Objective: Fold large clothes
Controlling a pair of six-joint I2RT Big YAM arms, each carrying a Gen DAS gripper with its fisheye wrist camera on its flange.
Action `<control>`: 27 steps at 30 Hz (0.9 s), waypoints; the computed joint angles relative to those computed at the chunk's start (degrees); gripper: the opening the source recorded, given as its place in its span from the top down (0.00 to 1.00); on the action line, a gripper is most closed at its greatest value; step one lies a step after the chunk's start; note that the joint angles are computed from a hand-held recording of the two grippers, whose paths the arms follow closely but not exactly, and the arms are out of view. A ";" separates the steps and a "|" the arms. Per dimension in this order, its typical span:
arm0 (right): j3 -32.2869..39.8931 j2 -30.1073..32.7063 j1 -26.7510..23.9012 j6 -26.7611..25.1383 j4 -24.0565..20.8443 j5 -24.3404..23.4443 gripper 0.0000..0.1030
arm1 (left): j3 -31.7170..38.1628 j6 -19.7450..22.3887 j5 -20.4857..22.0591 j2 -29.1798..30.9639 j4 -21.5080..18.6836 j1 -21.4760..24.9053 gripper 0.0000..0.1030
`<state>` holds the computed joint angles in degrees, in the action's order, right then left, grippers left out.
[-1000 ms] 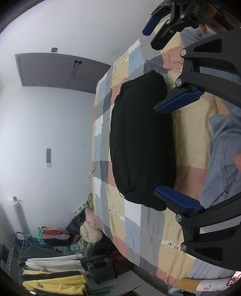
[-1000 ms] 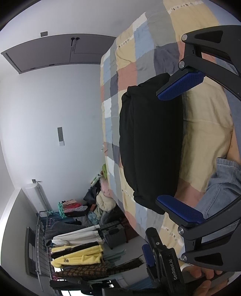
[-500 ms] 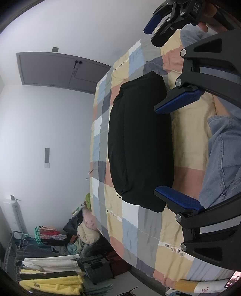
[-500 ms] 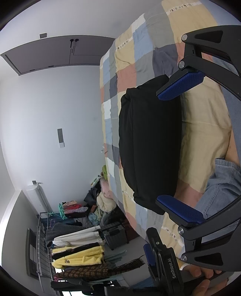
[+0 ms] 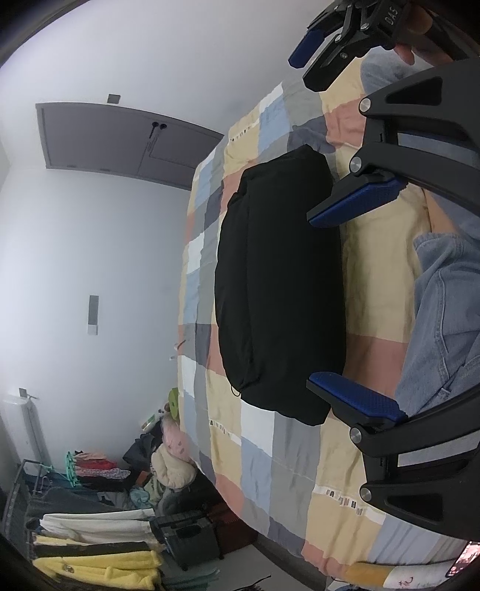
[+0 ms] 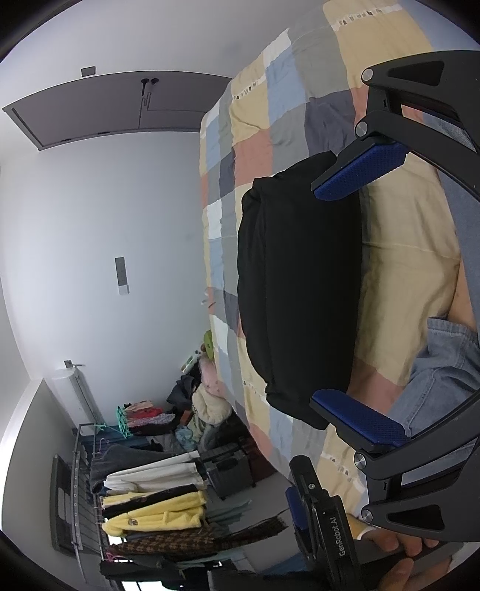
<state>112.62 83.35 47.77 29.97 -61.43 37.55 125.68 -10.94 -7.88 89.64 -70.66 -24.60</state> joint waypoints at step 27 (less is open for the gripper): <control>0.34 0.17 0.67 0.60 -0.88 1.37 0.00 | -1.10 -0.61 -0.46 -0.80 0.85 -0.64 0.21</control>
<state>112.97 83.52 48.44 30.57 -62.31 38.92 124.58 -11.55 -8.33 88.84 -69.81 -25.24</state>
